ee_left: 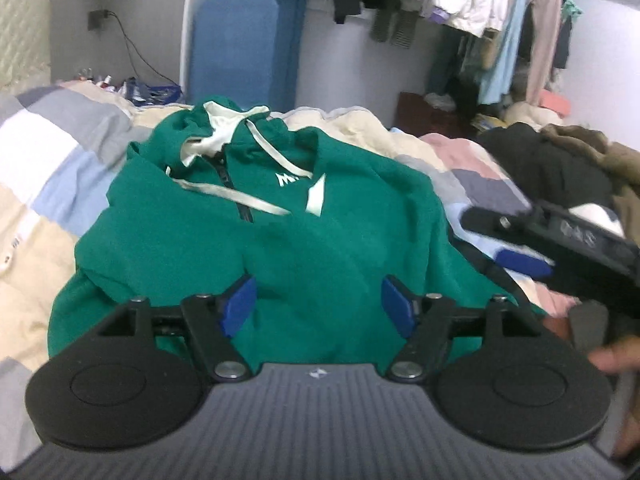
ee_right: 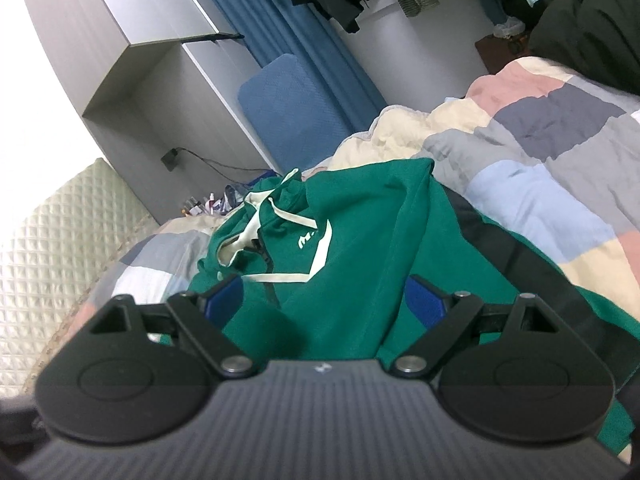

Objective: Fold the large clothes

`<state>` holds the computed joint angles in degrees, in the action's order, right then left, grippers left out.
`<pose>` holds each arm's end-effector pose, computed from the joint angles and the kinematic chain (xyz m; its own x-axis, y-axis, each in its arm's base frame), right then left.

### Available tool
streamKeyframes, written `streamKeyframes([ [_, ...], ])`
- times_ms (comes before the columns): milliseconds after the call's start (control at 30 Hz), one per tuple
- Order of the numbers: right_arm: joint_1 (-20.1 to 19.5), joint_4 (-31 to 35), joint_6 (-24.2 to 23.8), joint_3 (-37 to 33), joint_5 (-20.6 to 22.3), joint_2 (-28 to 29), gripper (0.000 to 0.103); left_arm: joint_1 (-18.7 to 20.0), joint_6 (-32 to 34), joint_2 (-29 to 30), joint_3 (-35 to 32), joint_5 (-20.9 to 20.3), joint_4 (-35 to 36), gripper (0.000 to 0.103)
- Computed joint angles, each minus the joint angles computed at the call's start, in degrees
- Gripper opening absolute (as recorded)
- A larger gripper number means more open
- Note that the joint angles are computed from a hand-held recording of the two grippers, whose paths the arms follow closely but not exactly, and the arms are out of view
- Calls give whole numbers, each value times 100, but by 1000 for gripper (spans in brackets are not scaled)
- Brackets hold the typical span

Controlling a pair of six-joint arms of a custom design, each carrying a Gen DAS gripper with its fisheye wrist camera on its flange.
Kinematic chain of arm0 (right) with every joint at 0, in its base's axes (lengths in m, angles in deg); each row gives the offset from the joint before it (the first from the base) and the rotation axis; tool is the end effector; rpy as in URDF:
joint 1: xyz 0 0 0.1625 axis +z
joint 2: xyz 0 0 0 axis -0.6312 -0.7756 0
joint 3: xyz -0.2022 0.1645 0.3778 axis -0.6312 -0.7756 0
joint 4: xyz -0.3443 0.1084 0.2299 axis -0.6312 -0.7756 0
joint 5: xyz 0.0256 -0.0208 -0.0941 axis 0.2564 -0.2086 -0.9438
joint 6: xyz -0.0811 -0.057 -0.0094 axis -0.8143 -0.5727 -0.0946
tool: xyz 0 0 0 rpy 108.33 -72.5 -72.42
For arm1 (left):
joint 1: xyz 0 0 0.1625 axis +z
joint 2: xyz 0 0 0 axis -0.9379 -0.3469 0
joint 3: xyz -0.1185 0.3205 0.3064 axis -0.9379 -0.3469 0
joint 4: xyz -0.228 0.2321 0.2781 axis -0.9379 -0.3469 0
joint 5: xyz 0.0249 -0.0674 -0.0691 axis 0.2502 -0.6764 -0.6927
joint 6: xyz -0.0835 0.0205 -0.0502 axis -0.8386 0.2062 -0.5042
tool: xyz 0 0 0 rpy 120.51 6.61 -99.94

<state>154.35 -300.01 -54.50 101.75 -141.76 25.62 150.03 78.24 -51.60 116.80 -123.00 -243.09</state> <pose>0.2796 -0.4155 0.0368 -0.9599 0.1190 0.2537 -0.1862 0.4055 -0.8949 0.0687 -0.5072 0.4614 -0.7503 0.4399 -0.4935 0.6557 0.5905 -0.4705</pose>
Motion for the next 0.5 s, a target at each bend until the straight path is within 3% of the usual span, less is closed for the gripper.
streamKeyframes([
  [133,98,130,-188,-151,-172,104,89,464,-141,171,-185,-437,-175,74],
  [267,128,388,-308,-247,-47,155,89,1008,-572,575,-487,-814,-462,74],
  [433,142,807,-653,-645,71,325,89,1569,-1399,1130,-1151,-1117,-281,74],
  [500,136,1005,-940,-899,33,450,89,1769,-1603,1294,-1432,-1419,-63,74],
])
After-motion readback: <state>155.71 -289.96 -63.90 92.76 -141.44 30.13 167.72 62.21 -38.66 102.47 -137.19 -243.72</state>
